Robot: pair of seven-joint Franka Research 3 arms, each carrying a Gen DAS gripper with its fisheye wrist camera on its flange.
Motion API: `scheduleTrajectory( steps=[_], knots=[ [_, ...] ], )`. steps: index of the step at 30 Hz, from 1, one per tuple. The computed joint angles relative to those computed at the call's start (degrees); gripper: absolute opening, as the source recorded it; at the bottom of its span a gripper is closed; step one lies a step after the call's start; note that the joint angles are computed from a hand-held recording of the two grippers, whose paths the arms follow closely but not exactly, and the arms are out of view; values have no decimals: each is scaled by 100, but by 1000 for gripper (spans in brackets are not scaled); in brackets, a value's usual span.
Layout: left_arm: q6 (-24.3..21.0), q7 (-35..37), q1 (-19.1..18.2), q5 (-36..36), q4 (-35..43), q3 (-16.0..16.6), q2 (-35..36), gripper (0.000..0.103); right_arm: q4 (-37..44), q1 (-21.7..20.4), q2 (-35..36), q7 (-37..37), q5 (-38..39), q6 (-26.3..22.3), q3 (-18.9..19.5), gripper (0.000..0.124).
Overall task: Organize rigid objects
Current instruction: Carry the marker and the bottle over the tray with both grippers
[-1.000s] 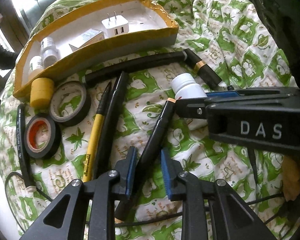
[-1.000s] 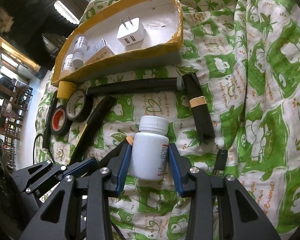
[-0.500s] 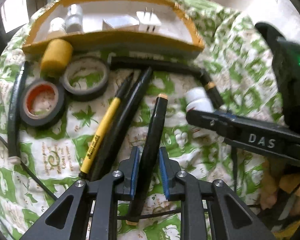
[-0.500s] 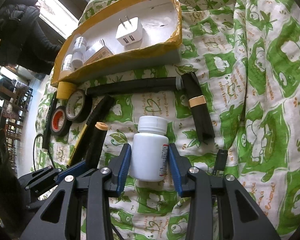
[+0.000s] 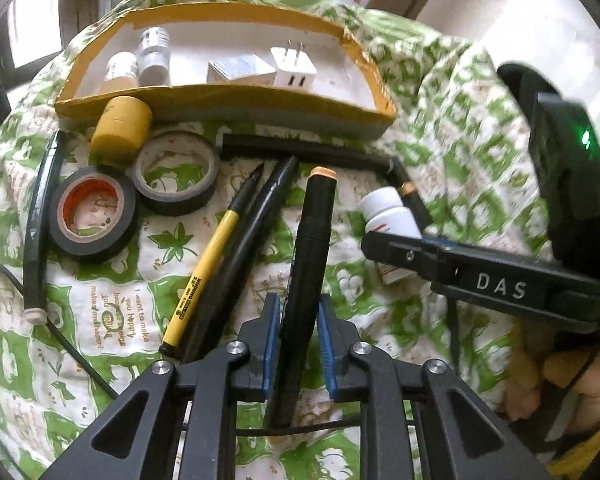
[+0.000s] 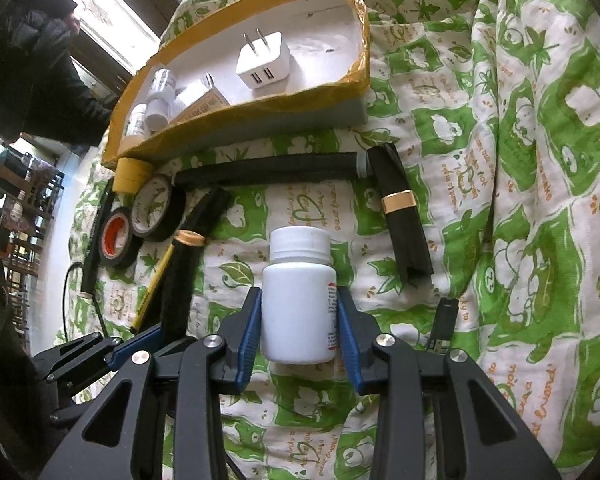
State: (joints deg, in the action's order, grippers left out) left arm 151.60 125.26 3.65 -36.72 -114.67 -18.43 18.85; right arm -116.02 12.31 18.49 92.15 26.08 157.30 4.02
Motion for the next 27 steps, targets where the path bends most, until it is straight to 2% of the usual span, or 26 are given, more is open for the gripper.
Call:
scheduleTrajectory(
  steps=[4, 12, 17, 27],
  knots=[
    [-79, 250, 177, -498, -8, -78, -43, 18, -134, -91, -138, -213, 256, 132, 87, 35],
    [-185, 310, 153, -754, 88, 35, -73, 15, -221, -75, -208, -322, 370, 255, 80, 35],
    [1, 162, 79, -692, 264, 80, -24, 15, -244, -74, -241, -365, 417, 306, 78, 35],
    [-30, -456, 53, -172, 797, 157, 119, 15, -291, -84, -294, -474, 525, 520, 108, 35]
  ],
)
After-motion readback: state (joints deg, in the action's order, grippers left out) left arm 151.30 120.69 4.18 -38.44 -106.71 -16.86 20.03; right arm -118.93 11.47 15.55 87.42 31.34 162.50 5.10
